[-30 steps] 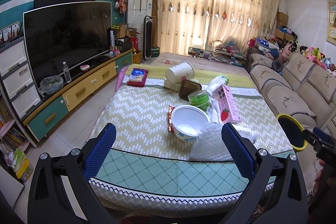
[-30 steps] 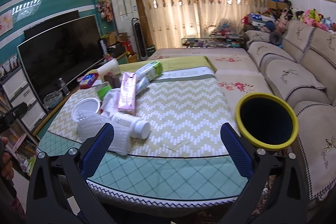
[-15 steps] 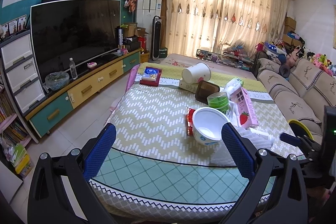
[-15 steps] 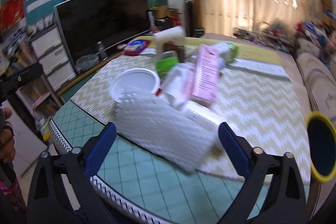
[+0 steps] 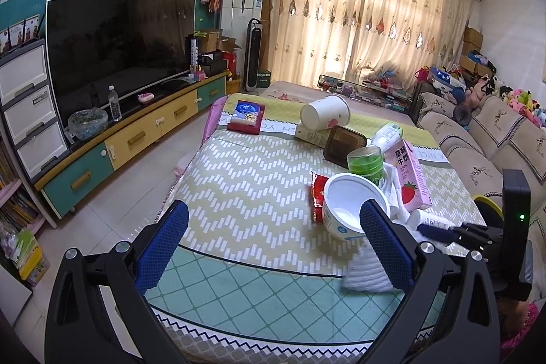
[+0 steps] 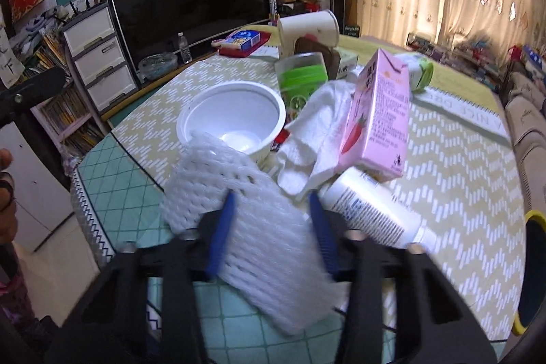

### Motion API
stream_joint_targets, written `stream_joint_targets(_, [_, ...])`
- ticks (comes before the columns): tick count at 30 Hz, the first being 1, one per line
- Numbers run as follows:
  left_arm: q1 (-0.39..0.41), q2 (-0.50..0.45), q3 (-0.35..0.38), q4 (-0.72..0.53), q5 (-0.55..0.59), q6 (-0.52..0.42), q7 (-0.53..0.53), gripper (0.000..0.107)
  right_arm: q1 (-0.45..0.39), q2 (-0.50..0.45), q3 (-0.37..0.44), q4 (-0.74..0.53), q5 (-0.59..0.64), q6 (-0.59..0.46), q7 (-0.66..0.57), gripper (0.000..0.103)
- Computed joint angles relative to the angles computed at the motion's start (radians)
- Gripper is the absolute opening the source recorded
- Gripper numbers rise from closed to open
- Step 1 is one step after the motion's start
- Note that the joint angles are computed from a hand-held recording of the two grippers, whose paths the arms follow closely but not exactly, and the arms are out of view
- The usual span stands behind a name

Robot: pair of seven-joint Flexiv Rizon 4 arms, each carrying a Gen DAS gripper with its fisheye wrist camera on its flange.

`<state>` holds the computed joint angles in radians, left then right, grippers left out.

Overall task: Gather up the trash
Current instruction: 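Grasp the white foam net sleeve with the right gripper and lift, then carry the foam sleeve to the yellow bin and release it with the right gripper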

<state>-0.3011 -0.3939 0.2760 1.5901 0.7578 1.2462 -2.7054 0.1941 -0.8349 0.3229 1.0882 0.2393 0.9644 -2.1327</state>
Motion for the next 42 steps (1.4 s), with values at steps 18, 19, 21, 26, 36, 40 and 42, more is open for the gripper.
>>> stream_joint_targets(18, [-0.028, -0.026, -0.005, -0.038, -0.012, -0.011, 0.037, 0.099, -0.136, 0.123, 0.077, 0.075, 0.247, -0.029, -0.131, 0.01])
stream_joint_targets(19, [-0.027, -0.026, -0.008, -0.037, -0.014, -0.008, 0.042, 0.099, -0.14, 0.128, 0.075, 0.077, 0.258, -0.026, -0.134, 0.01])
stream_joint_targets(21, [-0.028, -0.025, -0.011, -0.037, -0.017, -0.006, 0.049, 0.099, -0.146, 0.137, 0.066, 0.079, 0.277, -0.007, -0.135, 0.01])
stream_joint_targets(26, [-0.023, -0.036, -0.026, -0.045, -0.044, 0.008, 0.084, 0.099, -0.147, 0.131, 0.022, 0.066, 0.281, 0.066, -0.079, 0.01])
stream_joint_targets(36, [0.006, -0.108, -0.056, -0.062, -0.242, 0.094, 0.275, 0.099, -0.099, -0.004, -0.247, -0.055, 0.049, 0.237, 0.373, 0.01])
stream_joint_targets(40, [-0.005, -0.155, -0.049, -0.107, -0.315, 0.102, 0.344, 0.099, -0.105, -0.117, -0.351, -0.187, -0.05, 0.184, 0.573, 0.01])
stream_joint_targets(42, [-0.009, -0.177, -0.048, -0.128, -0.352, 0.103, 0.375, 0.099, -0.116, -0.186, -0.382, -0.276, -0.1, 0.138, 0.65, 0.01])
